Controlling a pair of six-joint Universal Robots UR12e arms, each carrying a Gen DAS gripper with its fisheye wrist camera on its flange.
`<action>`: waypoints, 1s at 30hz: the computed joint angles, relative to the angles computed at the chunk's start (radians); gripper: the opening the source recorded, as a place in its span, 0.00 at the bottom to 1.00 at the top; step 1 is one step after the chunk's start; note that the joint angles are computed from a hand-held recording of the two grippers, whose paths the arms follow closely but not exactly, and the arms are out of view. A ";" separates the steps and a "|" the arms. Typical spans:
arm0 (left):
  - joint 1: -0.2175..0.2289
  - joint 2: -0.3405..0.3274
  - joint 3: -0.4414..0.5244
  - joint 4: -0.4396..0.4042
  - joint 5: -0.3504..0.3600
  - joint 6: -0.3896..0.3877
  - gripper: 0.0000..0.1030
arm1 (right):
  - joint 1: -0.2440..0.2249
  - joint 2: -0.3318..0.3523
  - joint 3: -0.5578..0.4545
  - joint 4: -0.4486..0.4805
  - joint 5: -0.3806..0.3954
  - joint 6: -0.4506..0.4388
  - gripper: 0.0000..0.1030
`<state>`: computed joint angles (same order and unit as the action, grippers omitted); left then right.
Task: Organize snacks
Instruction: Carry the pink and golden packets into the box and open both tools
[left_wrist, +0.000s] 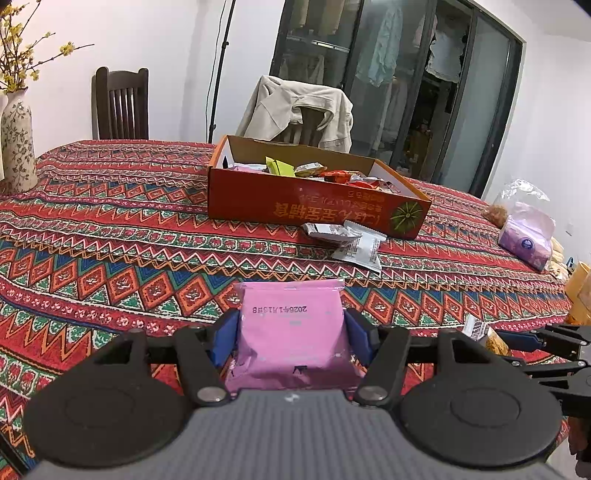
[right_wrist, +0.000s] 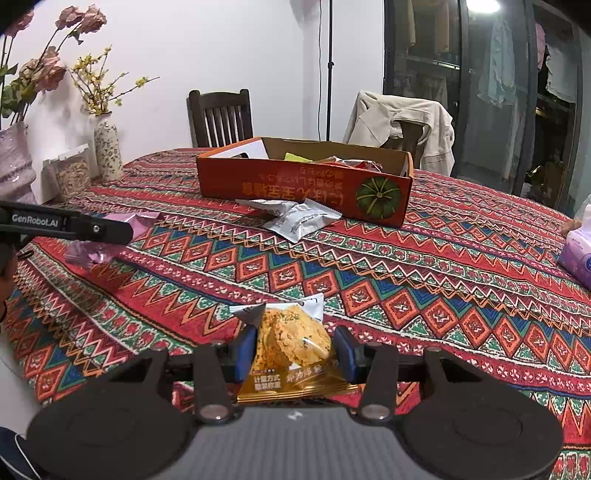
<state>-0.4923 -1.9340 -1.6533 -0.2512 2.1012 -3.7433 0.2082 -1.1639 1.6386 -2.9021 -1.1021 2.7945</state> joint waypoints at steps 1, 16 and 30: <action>0.002 -0.001 0.002 -0.001 -0.004 -0.002 0.61 | 0.001 0.002 -0.003 0.000 -0.005 0.004 0.44; 0.083 -0.068 0.118 0.093 -0.100 0.160 0.61 | -0.003 0.102 -0.180 -0.041 0.015 0.055 0.44; 0.245 -0.280 0.504 -0.137 -0.190 0.198 0.61 | 0.091 0.519 -0.962 0.341 0.052 0.076 0.44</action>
